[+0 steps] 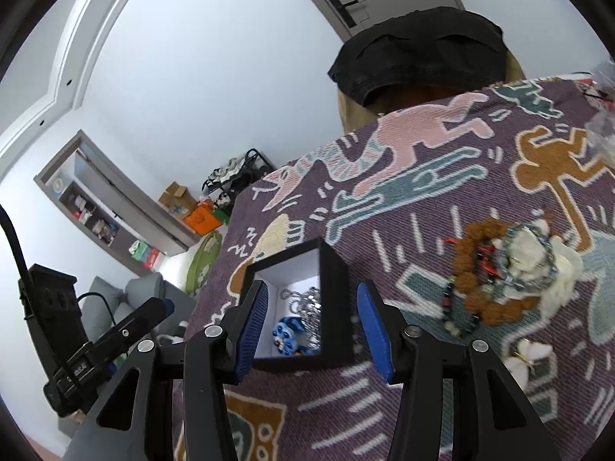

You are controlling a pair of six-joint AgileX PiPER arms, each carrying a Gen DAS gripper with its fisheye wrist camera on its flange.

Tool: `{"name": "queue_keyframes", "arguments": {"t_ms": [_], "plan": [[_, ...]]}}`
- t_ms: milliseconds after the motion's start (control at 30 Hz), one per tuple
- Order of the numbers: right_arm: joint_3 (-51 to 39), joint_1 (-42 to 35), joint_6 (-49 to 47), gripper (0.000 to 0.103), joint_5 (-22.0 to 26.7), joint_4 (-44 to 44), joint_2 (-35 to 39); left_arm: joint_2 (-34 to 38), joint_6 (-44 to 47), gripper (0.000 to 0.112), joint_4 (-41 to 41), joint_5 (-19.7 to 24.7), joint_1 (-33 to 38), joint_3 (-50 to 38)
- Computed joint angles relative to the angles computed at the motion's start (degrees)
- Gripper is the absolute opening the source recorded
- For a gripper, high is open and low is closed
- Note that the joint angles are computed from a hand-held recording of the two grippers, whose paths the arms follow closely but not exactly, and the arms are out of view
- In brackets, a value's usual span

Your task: Organize jewelry

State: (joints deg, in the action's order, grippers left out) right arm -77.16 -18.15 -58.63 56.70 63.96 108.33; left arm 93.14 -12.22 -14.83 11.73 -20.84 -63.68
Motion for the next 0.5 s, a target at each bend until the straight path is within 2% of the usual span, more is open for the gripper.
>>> {"name": "queue_keyframes", "arguments": {"t_ms": [233, 500], "plan": [[0.68, -6.49, -1.98, 0.049, 2.09, 0.33, 0.58, 3.85, -8.38, 0.084, 8.55, 2.04, -4.72, -4.97], [-1.23, -13.25, -1.76, 0.049, 3.36, -1.04, 3.68, 9.06, -13.97, 0.084, 15.52, 4.38, -10.55, -12.03]]}}
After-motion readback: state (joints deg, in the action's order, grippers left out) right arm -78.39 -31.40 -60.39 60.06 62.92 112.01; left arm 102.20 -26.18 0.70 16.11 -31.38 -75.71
